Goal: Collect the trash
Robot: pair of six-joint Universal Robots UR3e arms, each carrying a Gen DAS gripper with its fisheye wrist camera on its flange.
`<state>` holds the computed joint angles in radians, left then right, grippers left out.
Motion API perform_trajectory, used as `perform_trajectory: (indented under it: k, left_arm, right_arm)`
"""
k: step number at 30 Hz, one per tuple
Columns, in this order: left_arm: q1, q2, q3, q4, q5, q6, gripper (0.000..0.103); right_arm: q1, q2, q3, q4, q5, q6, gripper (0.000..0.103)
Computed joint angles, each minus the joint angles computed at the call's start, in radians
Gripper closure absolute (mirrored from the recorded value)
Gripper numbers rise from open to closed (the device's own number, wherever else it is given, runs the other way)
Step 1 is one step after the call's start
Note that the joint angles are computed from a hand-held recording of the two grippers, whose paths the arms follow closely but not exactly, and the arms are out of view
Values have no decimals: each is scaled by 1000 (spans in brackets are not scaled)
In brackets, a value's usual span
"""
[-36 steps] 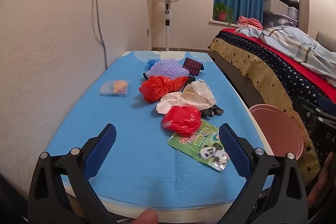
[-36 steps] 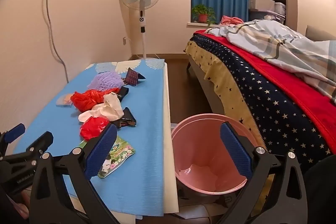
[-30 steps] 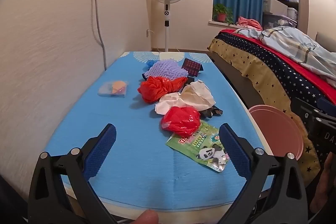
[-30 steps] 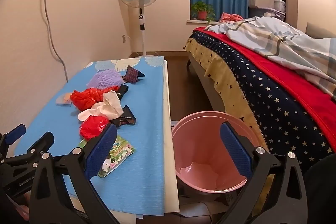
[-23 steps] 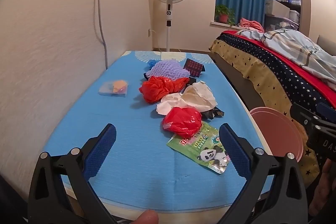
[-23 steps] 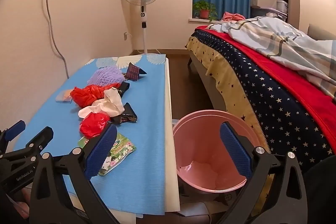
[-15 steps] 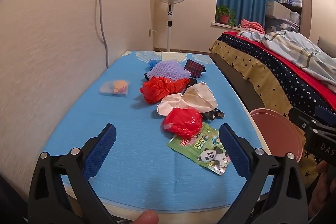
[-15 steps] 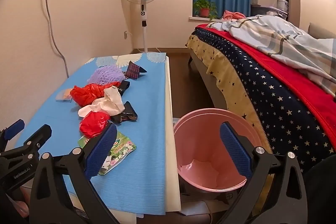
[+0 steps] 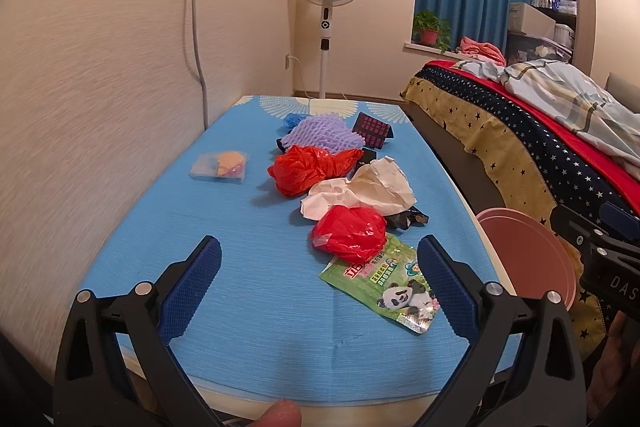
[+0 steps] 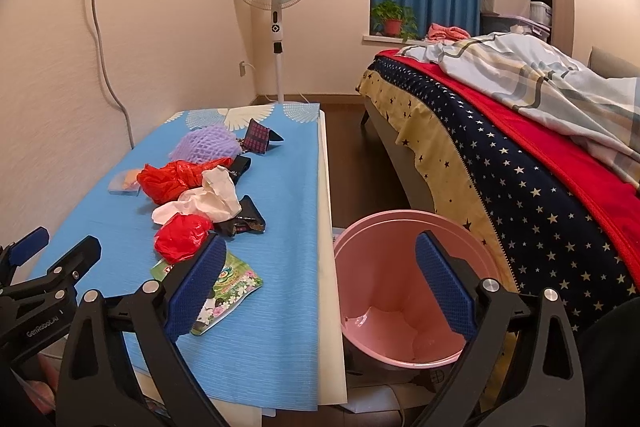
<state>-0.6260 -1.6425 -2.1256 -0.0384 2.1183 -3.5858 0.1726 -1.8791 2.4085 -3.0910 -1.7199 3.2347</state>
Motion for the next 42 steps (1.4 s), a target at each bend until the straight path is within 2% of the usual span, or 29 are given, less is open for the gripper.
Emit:
perform_trajectory:
  k: [19,35,42]
  left_arm:
    - [0,-2,0,2,0,-1,8]
    - [-1,-2,0,3,0,-1,8]
    - [-3,0,2,-3,3,-8,8]
  right_arm:
    - [21,12,-20,5,-13,6,10]
    - [31,19,-30,8,-16,11,14]
    - [35,24,-35,11,-15,14,20]
